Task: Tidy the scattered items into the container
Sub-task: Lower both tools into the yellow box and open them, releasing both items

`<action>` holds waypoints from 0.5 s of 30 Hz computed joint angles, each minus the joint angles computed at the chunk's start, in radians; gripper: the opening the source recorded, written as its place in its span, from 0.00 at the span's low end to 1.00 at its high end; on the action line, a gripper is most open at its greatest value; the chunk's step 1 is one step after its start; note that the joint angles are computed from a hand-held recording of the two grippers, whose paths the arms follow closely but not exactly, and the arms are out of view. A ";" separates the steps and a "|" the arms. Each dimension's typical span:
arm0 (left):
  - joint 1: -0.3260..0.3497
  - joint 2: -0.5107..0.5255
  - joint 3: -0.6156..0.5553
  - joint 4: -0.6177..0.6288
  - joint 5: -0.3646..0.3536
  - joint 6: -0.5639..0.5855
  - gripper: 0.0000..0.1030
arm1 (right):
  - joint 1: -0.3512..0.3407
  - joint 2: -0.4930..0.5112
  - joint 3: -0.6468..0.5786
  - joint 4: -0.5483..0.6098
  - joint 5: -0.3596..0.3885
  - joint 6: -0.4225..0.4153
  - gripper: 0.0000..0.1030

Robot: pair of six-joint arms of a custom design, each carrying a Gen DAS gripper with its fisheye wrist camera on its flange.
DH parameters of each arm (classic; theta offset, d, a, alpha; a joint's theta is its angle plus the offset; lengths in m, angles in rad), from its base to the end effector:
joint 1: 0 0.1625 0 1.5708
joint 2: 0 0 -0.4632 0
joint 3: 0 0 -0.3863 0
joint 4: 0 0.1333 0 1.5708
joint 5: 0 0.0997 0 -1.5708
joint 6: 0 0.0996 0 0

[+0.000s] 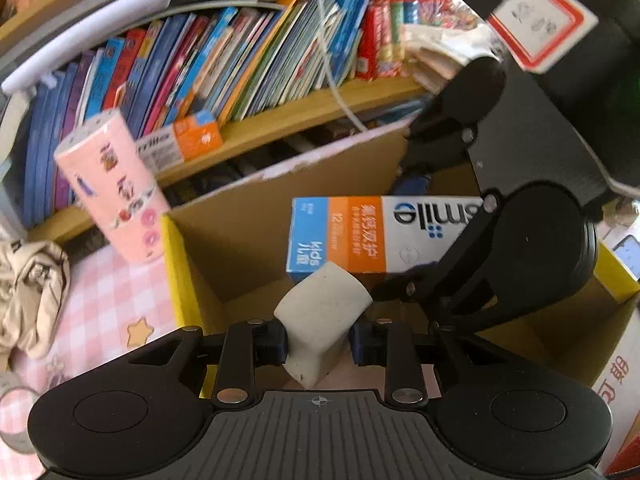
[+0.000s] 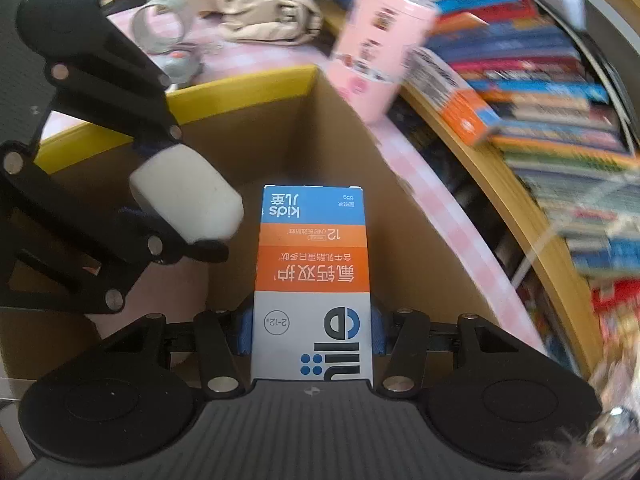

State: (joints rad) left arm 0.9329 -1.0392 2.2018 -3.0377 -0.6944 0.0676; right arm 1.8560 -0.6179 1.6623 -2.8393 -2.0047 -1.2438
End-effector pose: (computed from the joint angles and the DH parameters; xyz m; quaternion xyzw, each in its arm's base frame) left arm -0.1306 -0.5285 0.1763 0.2489 0.8622 -0.2497 0.3639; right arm 0.2816 -0.6354 0.0309 0.6543 -0.7170 -0.0018 0.2402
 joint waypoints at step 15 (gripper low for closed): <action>-0.113 -0.066 0.130 -0.164 0.058 -0.109 0.56 | 0.007 0.080 -0.116 0.132 -0.010 -0.102 0.48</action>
State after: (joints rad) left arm 0.8195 -1.1047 2.3319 -3.2017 -0.6366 -0.0418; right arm 1.8626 -0.5375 1.5460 -2.7074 -2.0148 -1.3456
